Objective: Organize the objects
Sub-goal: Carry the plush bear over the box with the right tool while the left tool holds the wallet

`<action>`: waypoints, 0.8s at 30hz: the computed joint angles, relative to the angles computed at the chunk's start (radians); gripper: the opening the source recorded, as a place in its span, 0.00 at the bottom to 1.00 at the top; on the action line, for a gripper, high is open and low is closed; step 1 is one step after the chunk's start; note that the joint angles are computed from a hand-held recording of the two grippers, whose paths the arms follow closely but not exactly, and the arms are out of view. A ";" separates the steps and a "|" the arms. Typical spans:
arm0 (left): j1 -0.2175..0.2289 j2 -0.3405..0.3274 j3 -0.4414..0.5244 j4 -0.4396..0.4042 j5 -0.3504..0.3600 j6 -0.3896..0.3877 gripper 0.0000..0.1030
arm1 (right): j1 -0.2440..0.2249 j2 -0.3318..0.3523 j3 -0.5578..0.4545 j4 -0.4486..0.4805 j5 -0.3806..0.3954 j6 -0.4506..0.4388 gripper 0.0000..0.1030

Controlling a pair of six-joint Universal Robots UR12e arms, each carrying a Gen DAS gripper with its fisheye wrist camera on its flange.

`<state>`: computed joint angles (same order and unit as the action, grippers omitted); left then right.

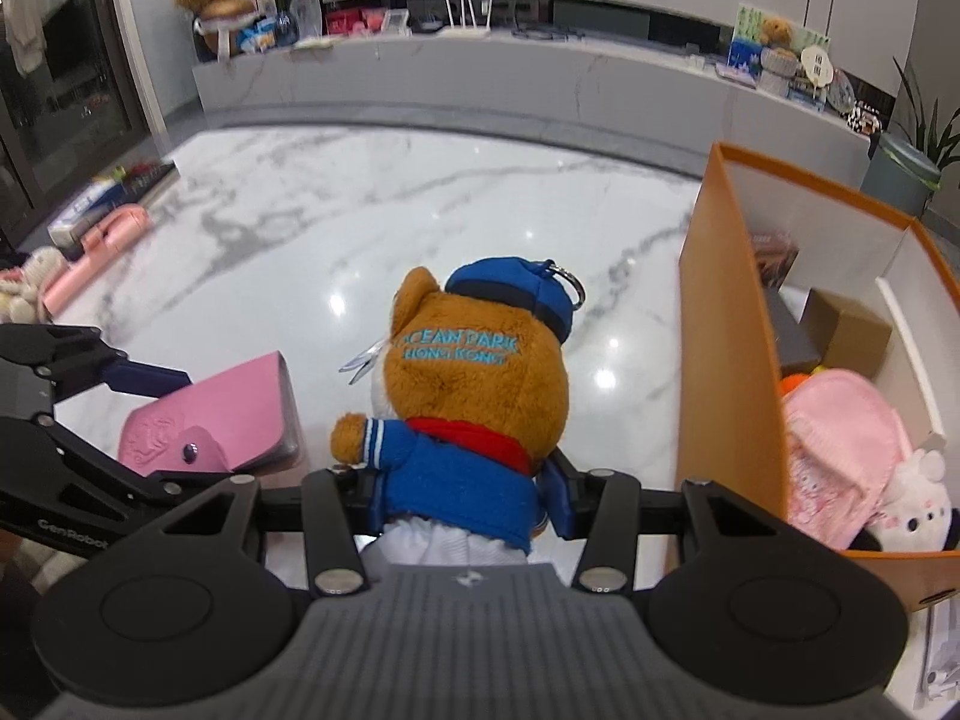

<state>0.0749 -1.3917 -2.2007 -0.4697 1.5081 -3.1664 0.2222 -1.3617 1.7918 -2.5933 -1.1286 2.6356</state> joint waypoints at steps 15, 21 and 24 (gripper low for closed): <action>-0.067 -0.093 0.158 0.080 -0.044 0.034 0.98 | -0.091 -0.020 -0.009 -0.087 0.132 0.068 0.48; -0.101 -0.180 0.249 0.103 -0.090 0.040 0.68 | -0.130 0.002 -0.032 -0.140 0.127 0.122 0.48; -0.120 -0.242 0.316 0.061 -0.097 0.055 0.28 | -0.148 0.019 -0.046 -0.163 0.111 0.152 0.48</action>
<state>-0.0452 -1.6340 -1.8843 -0.4083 1.4116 -3.1117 0.0745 -1.3429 1.7459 -2.7561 -1.0174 2.7879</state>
